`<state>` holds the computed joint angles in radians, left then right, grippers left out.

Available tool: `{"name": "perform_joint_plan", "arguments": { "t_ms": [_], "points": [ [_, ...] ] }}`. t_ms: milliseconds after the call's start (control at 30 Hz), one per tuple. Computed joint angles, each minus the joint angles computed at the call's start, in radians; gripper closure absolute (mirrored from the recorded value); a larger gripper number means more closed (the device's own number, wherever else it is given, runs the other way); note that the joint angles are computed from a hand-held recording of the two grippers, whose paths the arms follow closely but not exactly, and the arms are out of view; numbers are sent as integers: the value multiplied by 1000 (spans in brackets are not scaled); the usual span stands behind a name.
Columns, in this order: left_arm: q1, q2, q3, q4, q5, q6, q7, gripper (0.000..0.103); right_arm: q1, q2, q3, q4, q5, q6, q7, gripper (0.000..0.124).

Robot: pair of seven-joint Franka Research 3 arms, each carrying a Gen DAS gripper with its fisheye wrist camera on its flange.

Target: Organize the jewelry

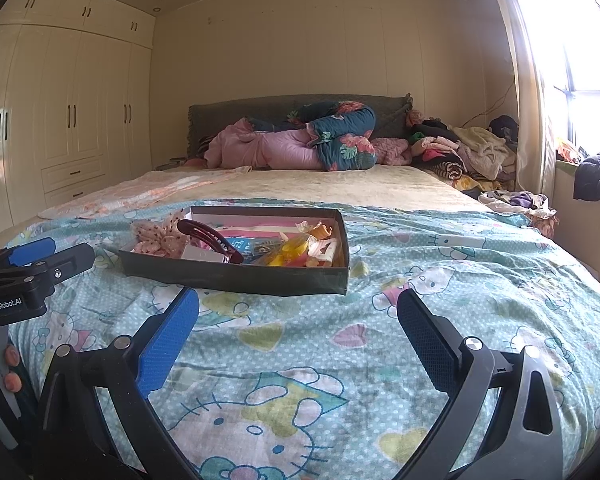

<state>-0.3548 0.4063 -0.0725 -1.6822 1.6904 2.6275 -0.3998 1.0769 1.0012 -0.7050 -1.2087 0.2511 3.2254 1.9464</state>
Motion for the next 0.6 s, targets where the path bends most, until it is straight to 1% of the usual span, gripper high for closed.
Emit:
{"name": "perform_joint_plan", "arguments": {
  "t_ms": [600],
  "points": [
    [0,0,0,0,-4,2,2,11,-4,-6,6,-1,-12,-6,2,27]
  ]
}}
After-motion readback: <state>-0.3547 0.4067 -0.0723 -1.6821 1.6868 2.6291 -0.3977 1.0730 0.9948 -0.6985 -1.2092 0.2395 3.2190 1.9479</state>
